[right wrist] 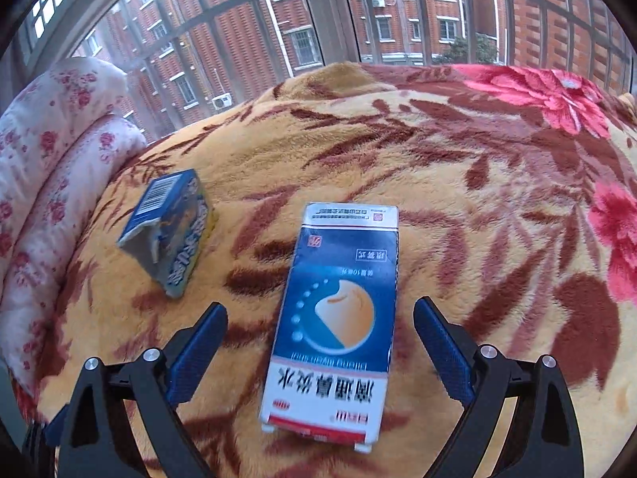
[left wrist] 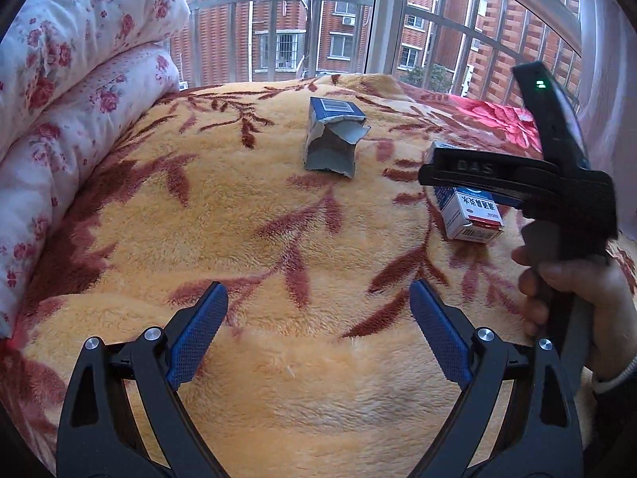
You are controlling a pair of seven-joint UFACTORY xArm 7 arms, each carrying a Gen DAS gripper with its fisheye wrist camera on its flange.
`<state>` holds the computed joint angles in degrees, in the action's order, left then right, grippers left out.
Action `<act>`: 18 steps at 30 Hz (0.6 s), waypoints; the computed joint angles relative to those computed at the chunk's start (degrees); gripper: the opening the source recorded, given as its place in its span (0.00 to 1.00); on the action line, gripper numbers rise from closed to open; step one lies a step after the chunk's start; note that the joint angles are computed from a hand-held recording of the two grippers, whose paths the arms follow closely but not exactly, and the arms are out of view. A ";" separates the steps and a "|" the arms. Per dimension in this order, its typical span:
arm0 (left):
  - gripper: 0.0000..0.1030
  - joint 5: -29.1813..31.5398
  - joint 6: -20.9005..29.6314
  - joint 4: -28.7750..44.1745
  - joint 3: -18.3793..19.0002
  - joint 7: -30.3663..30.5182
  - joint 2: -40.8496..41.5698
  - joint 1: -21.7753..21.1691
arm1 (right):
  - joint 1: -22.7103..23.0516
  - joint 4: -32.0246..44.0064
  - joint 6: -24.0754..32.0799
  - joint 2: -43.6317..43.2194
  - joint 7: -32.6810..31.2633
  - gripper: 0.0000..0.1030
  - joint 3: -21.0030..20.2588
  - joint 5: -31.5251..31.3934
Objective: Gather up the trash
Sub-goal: 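Return to the bed and grasp the blue-white medicine box with the right gripper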
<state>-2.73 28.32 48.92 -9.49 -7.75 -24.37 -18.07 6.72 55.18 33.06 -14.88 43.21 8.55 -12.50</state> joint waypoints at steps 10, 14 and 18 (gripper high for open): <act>0.88 0.92 0.30 0.05 -0.53 -0.44 0.20 0.21 | 0.14 -0.39 2.35 -0.24 2.03 0.49 -0.72 -2.43; 0.87 1.39 1.27 0.47 -0.75 -1.25 0.45 0.50 | 0.53 -4.02 1.29 -5.03 -1.11 0.49 -1.29 0.70; 0.87 1.84 3.65 1.80 -0.91 -1.74 1.18 0.64 | 0.37 -7.96 1.93 -12.00 -4.54 0.49 -0.84 1.76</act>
<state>-0.89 31.97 50.72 -10.41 -9.48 -23.19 -17.43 7.08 47.22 34.99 -26.89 38.68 7.71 -10.74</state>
